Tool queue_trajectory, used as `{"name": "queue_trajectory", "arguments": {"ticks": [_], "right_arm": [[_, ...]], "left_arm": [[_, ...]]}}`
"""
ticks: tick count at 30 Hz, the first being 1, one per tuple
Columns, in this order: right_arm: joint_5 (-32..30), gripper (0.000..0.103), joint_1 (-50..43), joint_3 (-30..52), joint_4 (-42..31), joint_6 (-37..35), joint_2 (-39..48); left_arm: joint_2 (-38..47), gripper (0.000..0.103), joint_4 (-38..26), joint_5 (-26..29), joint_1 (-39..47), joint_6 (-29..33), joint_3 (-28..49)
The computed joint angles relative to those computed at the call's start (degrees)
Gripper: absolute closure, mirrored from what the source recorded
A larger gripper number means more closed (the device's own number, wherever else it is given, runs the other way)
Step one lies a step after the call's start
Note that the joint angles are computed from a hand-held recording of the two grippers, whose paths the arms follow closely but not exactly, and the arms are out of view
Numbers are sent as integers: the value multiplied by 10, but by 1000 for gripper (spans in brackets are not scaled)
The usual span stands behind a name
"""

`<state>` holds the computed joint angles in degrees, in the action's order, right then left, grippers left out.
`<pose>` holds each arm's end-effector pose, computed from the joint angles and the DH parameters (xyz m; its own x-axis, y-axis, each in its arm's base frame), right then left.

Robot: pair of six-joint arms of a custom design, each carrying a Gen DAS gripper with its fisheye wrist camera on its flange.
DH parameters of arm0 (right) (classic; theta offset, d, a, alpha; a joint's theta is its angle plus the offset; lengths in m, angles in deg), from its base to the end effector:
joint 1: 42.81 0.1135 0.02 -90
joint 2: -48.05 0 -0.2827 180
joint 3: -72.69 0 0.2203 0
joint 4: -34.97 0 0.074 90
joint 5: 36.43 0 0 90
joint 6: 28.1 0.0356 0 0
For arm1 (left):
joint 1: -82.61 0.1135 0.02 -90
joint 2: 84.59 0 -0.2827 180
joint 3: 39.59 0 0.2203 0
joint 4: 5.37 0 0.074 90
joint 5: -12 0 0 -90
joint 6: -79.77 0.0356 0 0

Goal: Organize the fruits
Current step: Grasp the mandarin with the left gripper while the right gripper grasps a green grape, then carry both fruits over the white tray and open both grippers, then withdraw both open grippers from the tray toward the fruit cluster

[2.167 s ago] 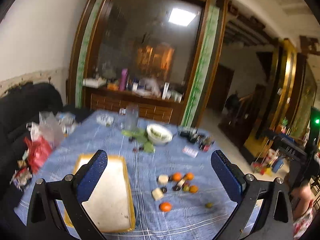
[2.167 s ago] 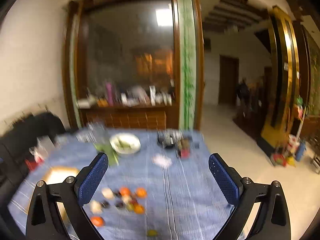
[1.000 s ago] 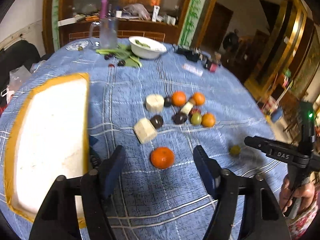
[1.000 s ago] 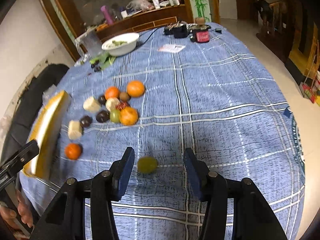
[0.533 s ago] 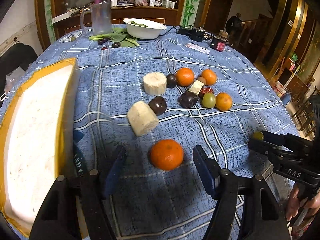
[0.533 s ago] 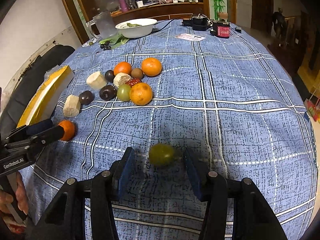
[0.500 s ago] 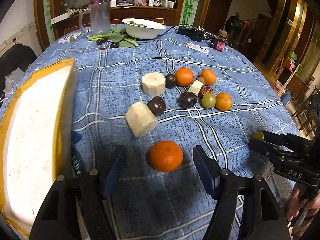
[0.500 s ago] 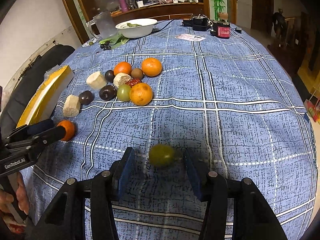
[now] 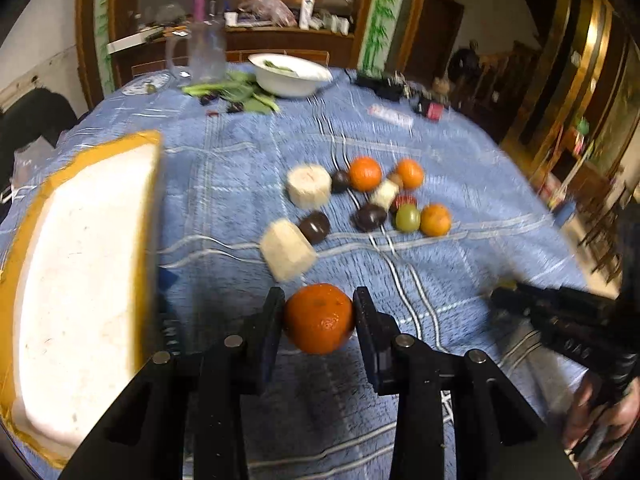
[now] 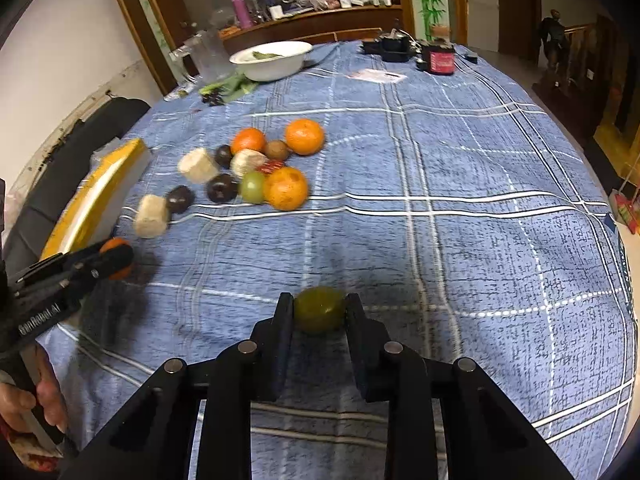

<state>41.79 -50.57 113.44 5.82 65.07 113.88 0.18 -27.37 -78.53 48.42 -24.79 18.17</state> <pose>0.1669 -0.0154 0.1897 -0.8019 0.1639 -0.5745 0.0584 0.9785 0.1977 0.2172 -0.1472 0.2122 -0.7443 0.2017 -0.6366 0.3820 0.9105 -0.1581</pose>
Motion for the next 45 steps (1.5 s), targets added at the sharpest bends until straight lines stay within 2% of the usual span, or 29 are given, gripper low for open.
{"name": "queue_trajectory", "arguments": {"ticks": [4, 9, 12, 17, 21, 24, 28, 32, 33, 34, 36, 40, 44, 45], "right_arm": [[6, 76, 49, 20, -33, 34, -39], [26, 75, 172, 73, -48, 106, -36], [50, 75, 275, 113, -29, 152, 5], [90, 75, 427, 197, 20, 200, 123], [107, 75, 493, 269, 39, 208, 221], [124, 75, 527, 323, 35, 207, 288], [140, 74, 553, 357, 36, 213, 351], [163, 73, 567, 388, 26, 215, 399], [173, 69, 571, 392, 23, 209, 402], [178, 57, 573, 391, 24, 206, 399], [186, 43, 576, 379, 38, 205, 382], [205, 42, 563, 328, 71, 219, 318], [235, 42, 537, 272, 85, 261, 265], [240, 42, 528, 264, 84, 269, 261]], "left_arm": [[-82, 69, -32, 33, 65, 5, -12], [-133, 69, -68, 30, 189, 42, -20], [-125, 69, -69, -3, 252, 65, -32], [-99, 69, -63, 58, 378, 106, -53], [-77, 69, -48, 83, 433, 123, -58], [-59, 69, -38, 86, 449, 131, -56], [-35, 68, -23, 110, 470, 149, -61], [-20, 68, -8, 103, 468, 153, -60], [-19, 67, -8, 104, 467, 150, -59], [-15, 66, -8, 112, 472, 150, -56], [-12, 61, -16, 148, 490, 148, -50], [-18, 60, -29, 179, 509, 142, -44], [-75, 44, -24, 163, 503, 138, -59], [-89, 43, -23, 160, 502, 137, -62]]}}
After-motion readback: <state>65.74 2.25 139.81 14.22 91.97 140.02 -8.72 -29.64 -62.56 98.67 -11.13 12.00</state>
